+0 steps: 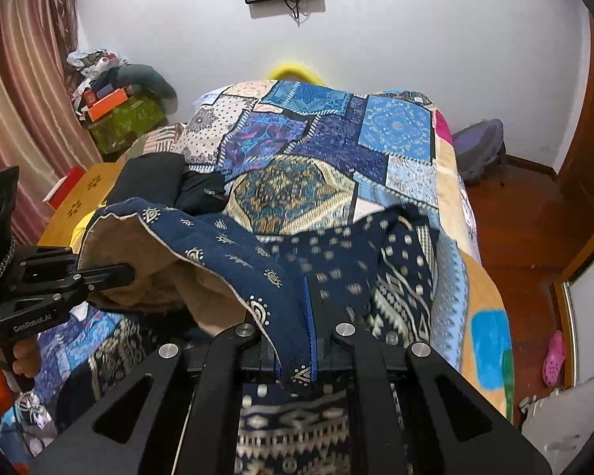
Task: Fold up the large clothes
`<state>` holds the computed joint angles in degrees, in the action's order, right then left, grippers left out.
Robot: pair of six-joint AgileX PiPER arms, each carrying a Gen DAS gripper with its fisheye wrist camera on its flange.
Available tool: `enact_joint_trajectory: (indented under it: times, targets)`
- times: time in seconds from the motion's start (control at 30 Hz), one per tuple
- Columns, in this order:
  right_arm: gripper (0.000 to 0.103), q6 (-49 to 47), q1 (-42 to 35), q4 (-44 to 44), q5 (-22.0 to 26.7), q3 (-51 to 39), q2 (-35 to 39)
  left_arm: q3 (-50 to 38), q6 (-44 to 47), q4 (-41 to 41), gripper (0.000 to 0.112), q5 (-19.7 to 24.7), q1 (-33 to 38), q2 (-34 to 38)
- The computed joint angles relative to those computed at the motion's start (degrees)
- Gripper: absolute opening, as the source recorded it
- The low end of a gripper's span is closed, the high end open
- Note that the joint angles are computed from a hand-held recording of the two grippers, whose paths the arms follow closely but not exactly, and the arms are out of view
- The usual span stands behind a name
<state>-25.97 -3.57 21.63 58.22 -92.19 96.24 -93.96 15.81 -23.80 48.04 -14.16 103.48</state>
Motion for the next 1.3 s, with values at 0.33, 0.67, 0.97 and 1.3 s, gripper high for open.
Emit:
enact_joint_trajectory:
  times: [0.33, 0.67, 0.97, 1.3]
  targets:
    - [0.011, -2.20, -3.15, 0.04, -0.03, 13.18, -5.51, 10.95, -5.45, 7.72, 0.012, -2.02, -4.62, -4.58]
    - [0.030, -3.73, -5.17, -0.97, 4.76, 16.51, -8.95, 17.92, -11.81, 14.91, 0.049, -3.87, -5.01, -10.84]
    - [0.043, -5.84, -6.80, 5.00, 6.62, 11.10, -10.98, 15.10, -10.09, 12.68, 0.067, -5.04, -0.53, -15.81]
    - [0.048, 2.89, -1.10, -0.47, 1.00, 9.48, -3.60, 7.97, -17.04, 20.25, 0.072, -5.63, -1.71, -3.13]
